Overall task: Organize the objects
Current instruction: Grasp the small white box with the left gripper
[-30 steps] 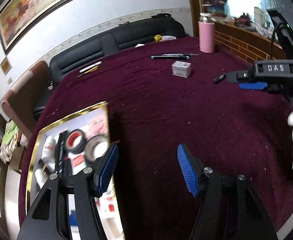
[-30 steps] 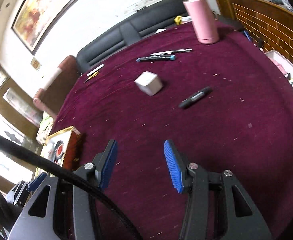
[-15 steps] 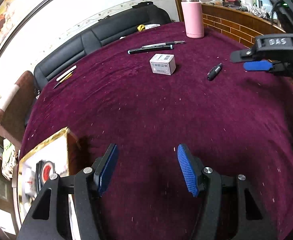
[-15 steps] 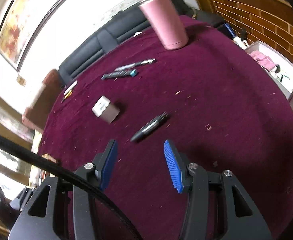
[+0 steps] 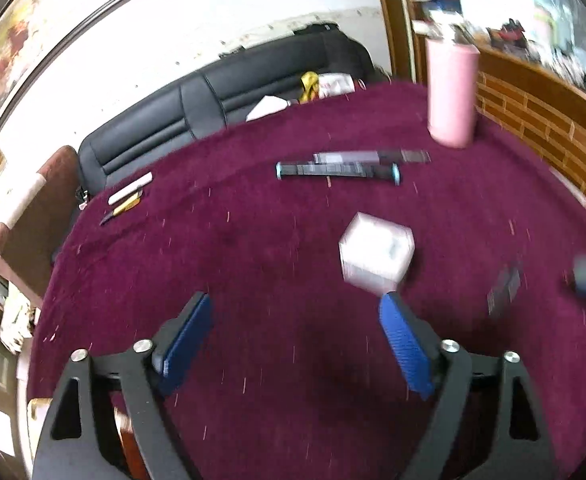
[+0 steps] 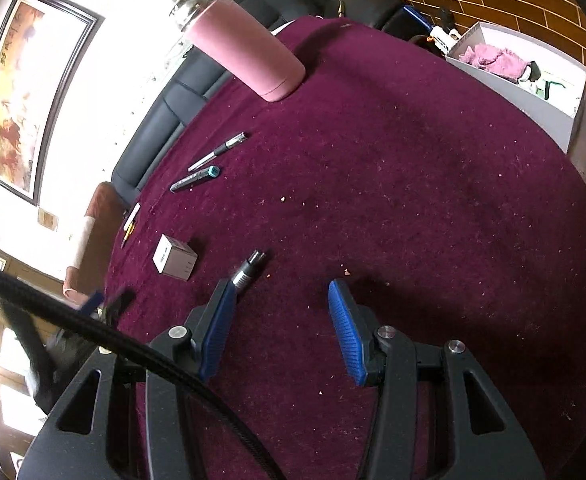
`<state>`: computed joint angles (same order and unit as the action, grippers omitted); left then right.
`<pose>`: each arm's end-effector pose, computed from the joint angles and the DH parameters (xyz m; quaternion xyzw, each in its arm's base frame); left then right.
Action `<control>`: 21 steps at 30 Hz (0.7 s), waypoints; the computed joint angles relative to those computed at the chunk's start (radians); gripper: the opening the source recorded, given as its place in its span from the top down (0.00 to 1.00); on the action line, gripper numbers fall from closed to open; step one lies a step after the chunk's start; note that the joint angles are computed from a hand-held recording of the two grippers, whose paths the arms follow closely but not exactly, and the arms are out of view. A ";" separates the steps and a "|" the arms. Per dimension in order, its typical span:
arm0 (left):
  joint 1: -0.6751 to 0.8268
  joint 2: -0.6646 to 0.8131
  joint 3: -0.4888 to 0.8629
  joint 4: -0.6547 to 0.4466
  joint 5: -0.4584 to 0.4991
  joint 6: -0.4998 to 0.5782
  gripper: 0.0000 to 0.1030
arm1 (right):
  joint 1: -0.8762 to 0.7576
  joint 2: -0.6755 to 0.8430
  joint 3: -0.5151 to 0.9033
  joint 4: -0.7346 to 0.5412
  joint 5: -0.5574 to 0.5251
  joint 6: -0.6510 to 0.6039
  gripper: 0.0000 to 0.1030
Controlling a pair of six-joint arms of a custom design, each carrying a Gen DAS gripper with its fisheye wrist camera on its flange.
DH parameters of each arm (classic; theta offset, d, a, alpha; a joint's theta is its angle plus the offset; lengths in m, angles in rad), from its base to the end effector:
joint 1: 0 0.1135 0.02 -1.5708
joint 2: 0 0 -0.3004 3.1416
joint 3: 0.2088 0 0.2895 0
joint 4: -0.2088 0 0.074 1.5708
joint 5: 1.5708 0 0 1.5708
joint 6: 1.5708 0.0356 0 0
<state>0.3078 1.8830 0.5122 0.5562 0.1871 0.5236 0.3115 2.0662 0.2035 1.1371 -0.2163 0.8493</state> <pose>0.2899 0.0852 0.0545 0.1339 0.9162 0.0690 0.3713 0.2072 0.0747 0.0171 0.1982 0.8859 0.3059 0.2870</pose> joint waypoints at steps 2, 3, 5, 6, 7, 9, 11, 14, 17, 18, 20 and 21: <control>-0.032 0.042 0.058 -0.018 -0.005 -0.034 0.20 | 0.001 -0.006 -0.005 0.004 0.006 -0.003 0.54; -0.050 0.070 0.093 -0.035 -0.015 -0.051 0.20 | 0.000 -0.005 -0.006 0.008 0.006 -0.003 0.54; -0.081 0.123 0.144 -0.055 -0.023 -0.059 0.20 | -0.004 -0.001 -0.004 0.007 0.002 -0.007 0.54; -0.106 0.154 0.155 -0.025 -0.059 -0.052 0.16 | -0.003 0.002 -0.001 0.004 0.003 -0.006 0.54; -0.110 0.161 0.143 0.031 -0.052 -0.060 0.11 | -0.004 0.006 0.002 0.001 0.002 -0.008 0.54; -0.142 0.180 0.138 0.085 -0.106 -0.043 0.10 | -0.005 0.009 0.003 0.000 0.005 -0.010 0.54; -0.158 0.179 0.135 0.096 -0.126 -0.030 0.10 | -0.007 0.015 0.004 0.004 0.011 -0.014 0.54; -0.169 0.173 0.134 0.074 -0.107 -0.004 0.10 | 0.002 0.022 0.015 -0.007 0.024 -0.016 0.54; -0.170 0.172 0.175 -0.057 -0.023 0.016 0.10 | 0.016 0.026 0.021 -0.015 0.043 -0.019 0.54; -0.176 0.180 0.206 -0.152 -0.005 0.037 0.10 | 0.021 0.024 0.022 -0.018 0.054 -0.022 0.54; -0.198 0.214 0.214 -0.195 -0.029 0.092 0.11 | 0.029 0.027 0.020 -0.010 0.067 -0.028 0.54; -0.188 0.203 0.194 -0.160 -0.006 0.097 0.16 | 0.031 0.026 0.018 -0.005 0.071 -0.032 0.54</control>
